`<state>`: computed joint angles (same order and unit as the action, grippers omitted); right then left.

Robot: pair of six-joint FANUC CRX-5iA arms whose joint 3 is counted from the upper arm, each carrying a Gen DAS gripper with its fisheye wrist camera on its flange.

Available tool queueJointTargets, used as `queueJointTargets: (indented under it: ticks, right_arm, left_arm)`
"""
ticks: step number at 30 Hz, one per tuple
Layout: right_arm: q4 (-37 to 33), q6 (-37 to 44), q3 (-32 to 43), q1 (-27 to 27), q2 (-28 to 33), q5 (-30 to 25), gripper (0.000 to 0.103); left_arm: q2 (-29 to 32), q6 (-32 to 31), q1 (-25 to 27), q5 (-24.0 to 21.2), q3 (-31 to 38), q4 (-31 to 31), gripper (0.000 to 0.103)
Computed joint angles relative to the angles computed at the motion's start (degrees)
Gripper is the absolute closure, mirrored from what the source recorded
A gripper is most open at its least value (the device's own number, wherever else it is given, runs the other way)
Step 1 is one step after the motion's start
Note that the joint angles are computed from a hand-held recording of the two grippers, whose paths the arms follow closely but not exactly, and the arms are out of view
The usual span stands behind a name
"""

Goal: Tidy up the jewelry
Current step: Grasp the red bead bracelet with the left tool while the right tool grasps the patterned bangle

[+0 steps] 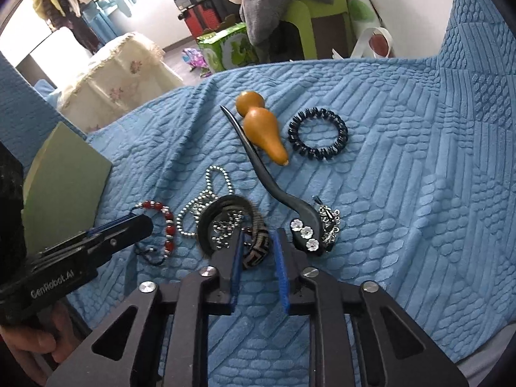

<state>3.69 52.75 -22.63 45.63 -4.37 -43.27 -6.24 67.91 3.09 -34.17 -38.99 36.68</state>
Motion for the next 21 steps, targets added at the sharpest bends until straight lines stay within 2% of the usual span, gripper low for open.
queueJointTargets:
  ticks: [4, 7, 15, 21]
  right_arm:
    - [2.5, -0.3, -0.3, 1.3, 0.1, -0.5, 0.097]
    - [3.9, -1.0, -0.9, 1.9, -0.7, -0.3, 0.097]
    - [9.4, -5.5, -2.9, 4.0, -4.1, -1.0, 0.097]
    - [11.2, -8.1, -2.7, 5.6, -6.1, -3.6, 0.097]
  left_arm:
    - [0.7, -0.2, -0.1, 0.0, 0.1, 0.1, 0.097]
    - [0.5, -0.1, 0.0, 0.3, -0.1, -0.1, 0.101]
    - [-3.0, 0.1, 0.1, -0.8, -0.6, -0.6, 0.103]
    - [-7.0, 2.4, 1.0, -4.9, 0.1, -2.3, 0.103]
